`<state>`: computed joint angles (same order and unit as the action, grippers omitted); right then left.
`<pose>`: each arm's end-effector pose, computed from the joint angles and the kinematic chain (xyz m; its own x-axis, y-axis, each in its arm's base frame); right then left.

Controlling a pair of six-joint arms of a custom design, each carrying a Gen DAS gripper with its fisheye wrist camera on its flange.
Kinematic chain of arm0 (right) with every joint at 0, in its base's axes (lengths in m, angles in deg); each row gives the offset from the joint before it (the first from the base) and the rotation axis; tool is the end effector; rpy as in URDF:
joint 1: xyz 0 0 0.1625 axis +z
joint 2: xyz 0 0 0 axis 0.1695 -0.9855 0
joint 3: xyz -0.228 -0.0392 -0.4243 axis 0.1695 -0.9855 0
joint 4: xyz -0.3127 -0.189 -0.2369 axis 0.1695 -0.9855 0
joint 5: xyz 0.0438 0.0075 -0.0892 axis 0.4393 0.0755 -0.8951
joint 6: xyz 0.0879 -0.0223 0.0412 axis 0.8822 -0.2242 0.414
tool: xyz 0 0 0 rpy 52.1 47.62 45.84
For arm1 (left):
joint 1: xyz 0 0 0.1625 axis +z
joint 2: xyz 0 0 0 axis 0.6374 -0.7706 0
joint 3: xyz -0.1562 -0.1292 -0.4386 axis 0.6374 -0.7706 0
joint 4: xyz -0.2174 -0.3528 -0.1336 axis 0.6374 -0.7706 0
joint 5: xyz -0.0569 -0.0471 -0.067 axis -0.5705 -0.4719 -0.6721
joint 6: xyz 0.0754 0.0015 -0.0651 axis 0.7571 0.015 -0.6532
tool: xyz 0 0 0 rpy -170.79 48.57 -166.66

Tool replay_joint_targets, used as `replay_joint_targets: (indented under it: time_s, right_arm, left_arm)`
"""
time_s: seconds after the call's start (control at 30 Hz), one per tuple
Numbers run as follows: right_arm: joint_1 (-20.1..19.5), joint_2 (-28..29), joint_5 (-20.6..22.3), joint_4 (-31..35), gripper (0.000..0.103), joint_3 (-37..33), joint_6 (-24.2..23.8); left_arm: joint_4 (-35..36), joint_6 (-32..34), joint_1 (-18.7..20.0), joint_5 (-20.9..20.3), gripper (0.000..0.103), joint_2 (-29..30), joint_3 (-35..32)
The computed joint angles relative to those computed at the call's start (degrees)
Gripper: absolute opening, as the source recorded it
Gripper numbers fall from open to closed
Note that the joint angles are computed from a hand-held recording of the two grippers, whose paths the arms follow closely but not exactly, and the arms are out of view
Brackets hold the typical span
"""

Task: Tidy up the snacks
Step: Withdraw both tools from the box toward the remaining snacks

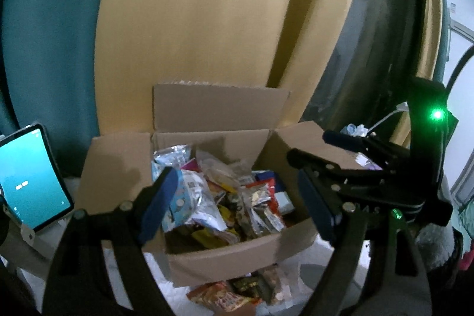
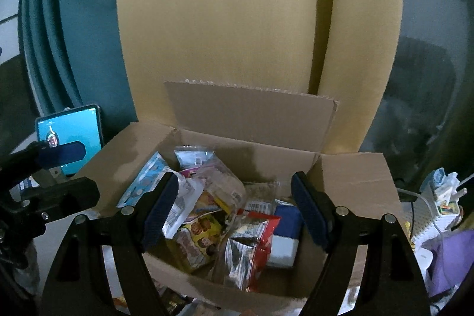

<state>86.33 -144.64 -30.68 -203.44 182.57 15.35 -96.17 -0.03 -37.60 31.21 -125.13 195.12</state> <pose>0.1510 -0.3050 0.2572 -0.5953 -0.4869 0.6392 -0.8000 0.4336 -0.4147 -0.3248 -0.2304 0.0898 -0.8333 0.1402 -0.5347 0.5257 0.5002 -0.6881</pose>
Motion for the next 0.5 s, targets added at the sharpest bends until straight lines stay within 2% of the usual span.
replay_joint_targets:
  time_s: [0.23,0.5]
  right_arm:
    - [1.3,-5.2,0.0,1.8,0.081,2.4,0.2]
    - [-1.1,-15.4,3.3,7.7,0.081,5.1,-1.0]
  left_arm:
    - [8.9,-6.4,-4.7,-0.2,0.084,-1.9,-0.7]
    - [17.9,-13.4,-10.1,-1.5,0.084,-2.4,-2.2]
